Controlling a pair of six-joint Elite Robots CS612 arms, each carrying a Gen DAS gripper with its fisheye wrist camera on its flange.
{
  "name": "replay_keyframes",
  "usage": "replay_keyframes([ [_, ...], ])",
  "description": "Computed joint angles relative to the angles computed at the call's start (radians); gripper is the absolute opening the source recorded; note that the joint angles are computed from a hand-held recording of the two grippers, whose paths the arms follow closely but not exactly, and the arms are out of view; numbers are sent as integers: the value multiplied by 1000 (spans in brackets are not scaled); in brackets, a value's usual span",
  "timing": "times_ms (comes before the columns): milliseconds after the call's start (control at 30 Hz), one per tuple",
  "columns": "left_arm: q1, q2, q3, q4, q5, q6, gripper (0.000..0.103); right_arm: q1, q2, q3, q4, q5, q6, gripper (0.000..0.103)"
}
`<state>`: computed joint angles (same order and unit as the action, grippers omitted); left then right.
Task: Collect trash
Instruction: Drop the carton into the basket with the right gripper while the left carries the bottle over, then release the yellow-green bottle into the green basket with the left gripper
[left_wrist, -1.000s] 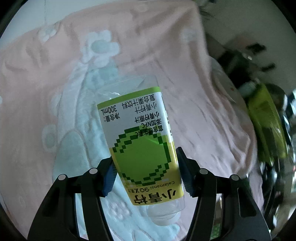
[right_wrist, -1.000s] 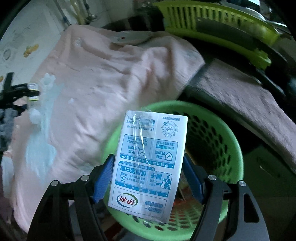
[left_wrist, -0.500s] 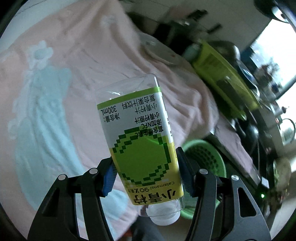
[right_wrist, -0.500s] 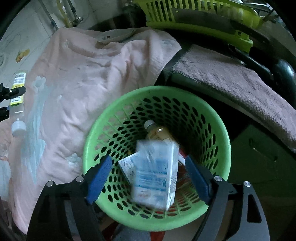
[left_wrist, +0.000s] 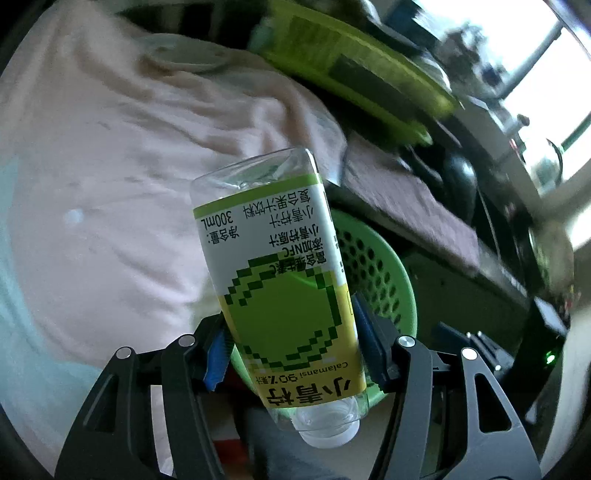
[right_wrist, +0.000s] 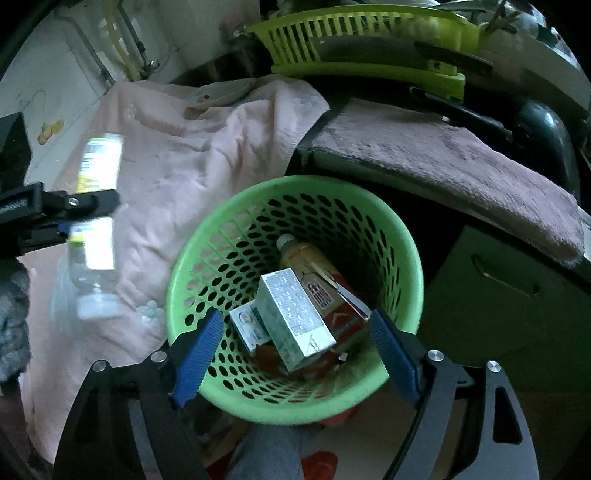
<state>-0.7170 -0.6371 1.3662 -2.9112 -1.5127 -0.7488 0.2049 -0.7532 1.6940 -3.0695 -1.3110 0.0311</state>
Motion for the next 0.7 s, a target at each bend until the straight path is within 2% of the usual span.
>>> replay_keyframes([
  [200,-10,44,-66,66,2,53,59,-10,-7,25,-23,18,16,78],
  [333,-10,64,-88,92,-11,47,60,-13,-7,33,-29,23,23,78],
  [400,-10,70,-89,91,-8,49,66,-16,-6,35,-36,31,35,78],
  [467,-12,70,-84,81,-1,47,73,-16,-5,38,-43,37,42,78],
  [633,-15,53,-49,50,19,49,73,-12,-6,42,-50,41,42,78],
  [700,-20,40,-27,36,49,52,73,-5,-7,42,-59,27,32,78],
])
